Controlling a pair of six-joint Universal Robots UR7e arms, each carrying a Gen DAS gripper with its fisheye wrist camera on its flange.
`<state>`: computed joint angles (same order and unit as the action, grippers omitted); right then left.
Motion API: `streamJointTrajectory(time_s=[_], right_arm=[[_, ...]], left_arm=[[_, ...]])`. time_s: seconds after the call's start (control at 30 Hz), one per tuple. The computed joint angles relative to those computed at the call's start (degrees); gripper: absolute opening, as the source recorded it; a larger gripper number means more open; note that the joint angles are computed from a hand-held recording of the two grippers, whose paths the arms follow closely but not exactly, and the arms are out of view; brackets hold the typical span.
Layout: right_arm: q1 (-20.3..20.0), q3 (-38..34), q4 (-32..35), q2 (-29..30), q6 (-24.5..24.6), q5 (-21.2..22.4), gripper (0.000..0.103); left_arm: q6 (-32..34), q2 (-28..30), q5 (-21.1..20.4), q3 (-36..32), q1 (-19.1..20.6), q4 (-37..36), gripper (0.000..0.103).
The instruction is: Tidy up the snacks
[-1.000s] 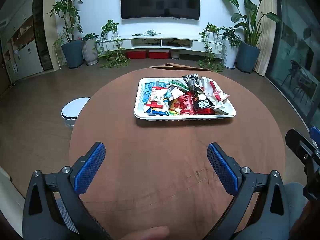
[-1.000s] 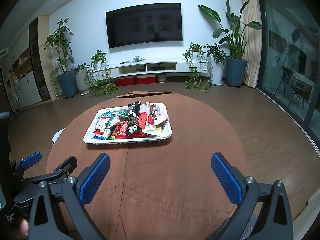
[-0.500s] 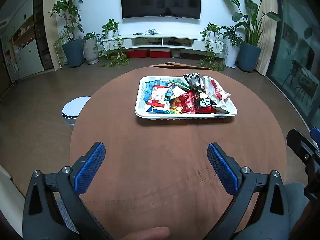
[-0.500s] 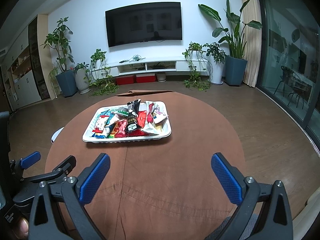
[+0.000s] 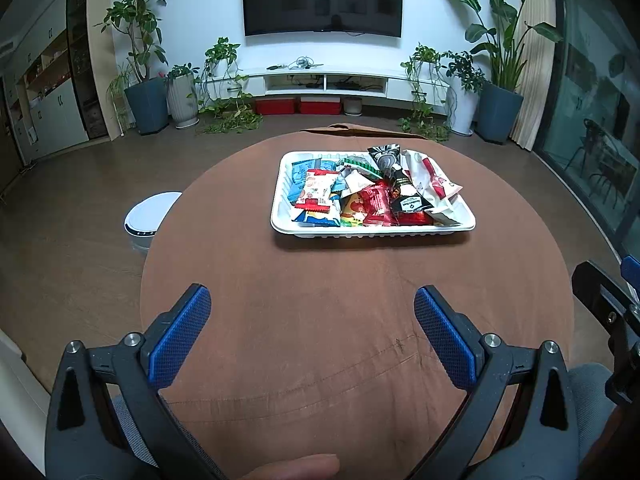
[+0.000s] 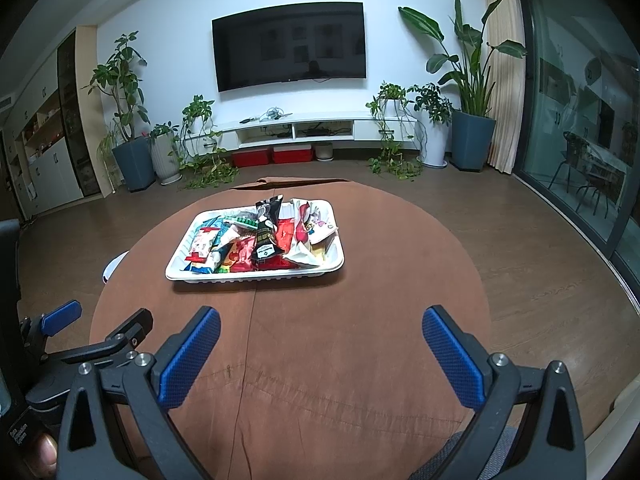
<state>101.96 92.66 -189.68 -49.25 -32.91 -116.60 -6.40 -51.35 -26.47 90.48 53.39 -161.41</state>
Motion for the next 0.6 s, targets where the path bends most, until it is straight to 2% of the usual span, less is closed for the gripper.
streamJointTrajectory(time_s=[0.37,0.5,0.6], right_arm=[[-0.23,0.81,0.10,-0.38,0.16,0.07,0.103],[-0.34,1.07,-0.05,-0.45,0.14,0.06,0.103],[-0.56,1.72,0.21,-0.90,0.47,0.01,0.103]], left_arm=[[1.11,0.24,1.49,0.81,-0.01,-2.08,0.103],[5.33,1.31,3.63,0.77,-0.59,-6.39,0.103],[3.56,1.04,2.93,0.66,-0.53,-4.66,0.103]])
